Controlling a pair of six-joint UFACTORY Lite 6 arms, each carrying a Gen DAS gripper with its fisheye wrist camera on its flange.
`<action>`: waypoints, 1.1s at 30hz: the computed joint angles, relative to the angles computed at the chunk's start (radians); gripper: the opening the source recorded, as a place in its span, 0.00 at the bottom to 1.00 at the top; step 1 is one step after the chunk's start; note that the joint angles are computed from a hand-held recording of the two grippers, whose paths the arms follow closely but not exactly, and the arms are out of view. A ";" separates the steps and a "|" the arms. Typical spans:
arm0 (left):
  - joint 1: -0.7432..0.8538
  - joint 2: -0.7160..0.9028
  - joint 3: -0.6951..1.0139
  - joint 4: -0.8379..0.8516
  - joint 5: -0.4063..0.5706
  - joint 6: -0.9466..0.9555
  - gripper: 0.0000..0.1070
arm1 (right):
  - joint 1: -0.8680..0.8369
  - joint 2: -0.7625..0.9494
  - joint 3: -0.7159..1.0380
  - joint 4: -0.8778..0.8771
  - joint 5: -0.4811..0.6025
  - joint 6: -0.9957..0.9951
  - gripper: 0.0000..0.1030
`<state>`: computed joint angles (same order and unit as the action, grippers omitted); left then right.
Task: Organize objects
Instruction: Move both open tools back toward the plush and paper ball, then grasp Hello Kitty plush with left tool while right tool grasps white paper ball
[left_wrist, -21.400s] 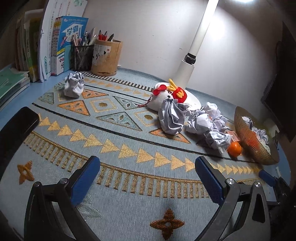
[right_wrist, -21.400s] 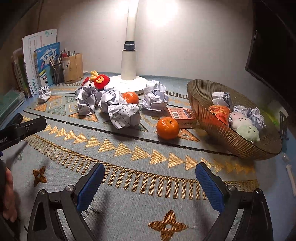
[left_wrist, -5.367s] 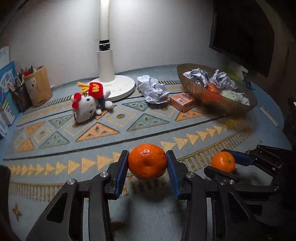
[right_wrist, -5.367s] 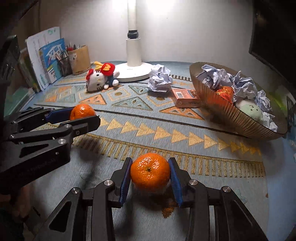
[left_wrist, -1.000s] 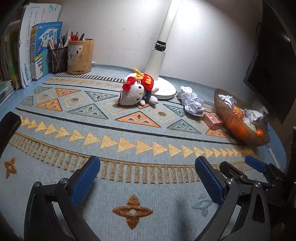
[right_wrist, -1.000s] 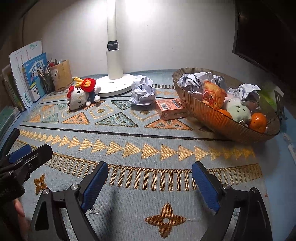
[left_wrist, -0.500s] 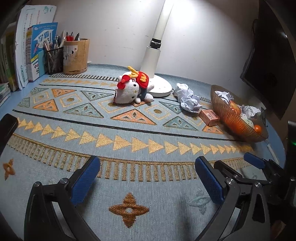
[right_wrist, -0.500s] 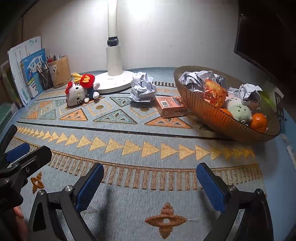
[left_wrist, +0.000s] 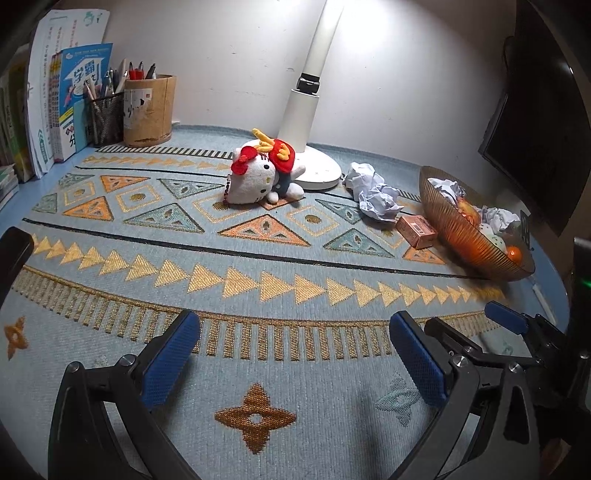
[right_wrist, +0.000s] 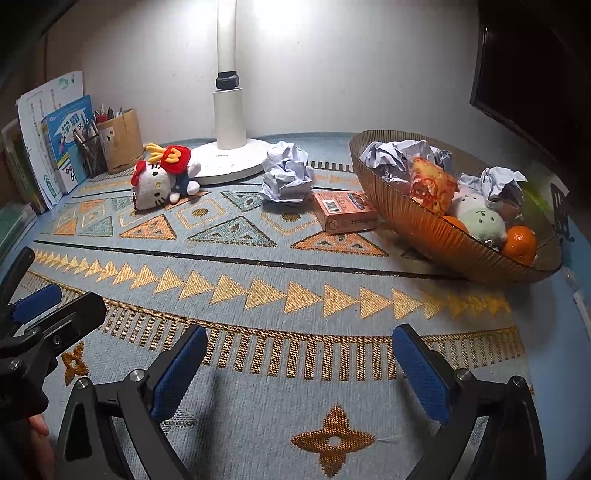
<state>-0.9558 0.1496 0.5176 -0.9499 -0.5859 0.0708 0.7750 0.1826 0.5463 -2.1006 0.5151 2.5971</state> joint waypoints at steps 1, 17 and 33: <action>-0.001 0.000 0.001 -0.004 0.001 0.004 0.96 | 0.000 0.001 0.001 -0.001 0.000 0.001 0.97; 0.194 -0.110 -0.026 0.279 0.139 -0.114 0.96 | -0.063 -0.067 -0.050 -0.241 -0.019 0.206 0.97; 0.512 0.514 0.753 0.717 0.404 -0.177 0.82 | -0.168 0.605 0.884 0.681 -0.188 -0.745 0.90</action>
<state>-0.4441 0.6636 1.2703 -0.2331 -0.1814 -0.1066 0.6065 0.7871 1.4302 -1.4198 0.3275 1.8517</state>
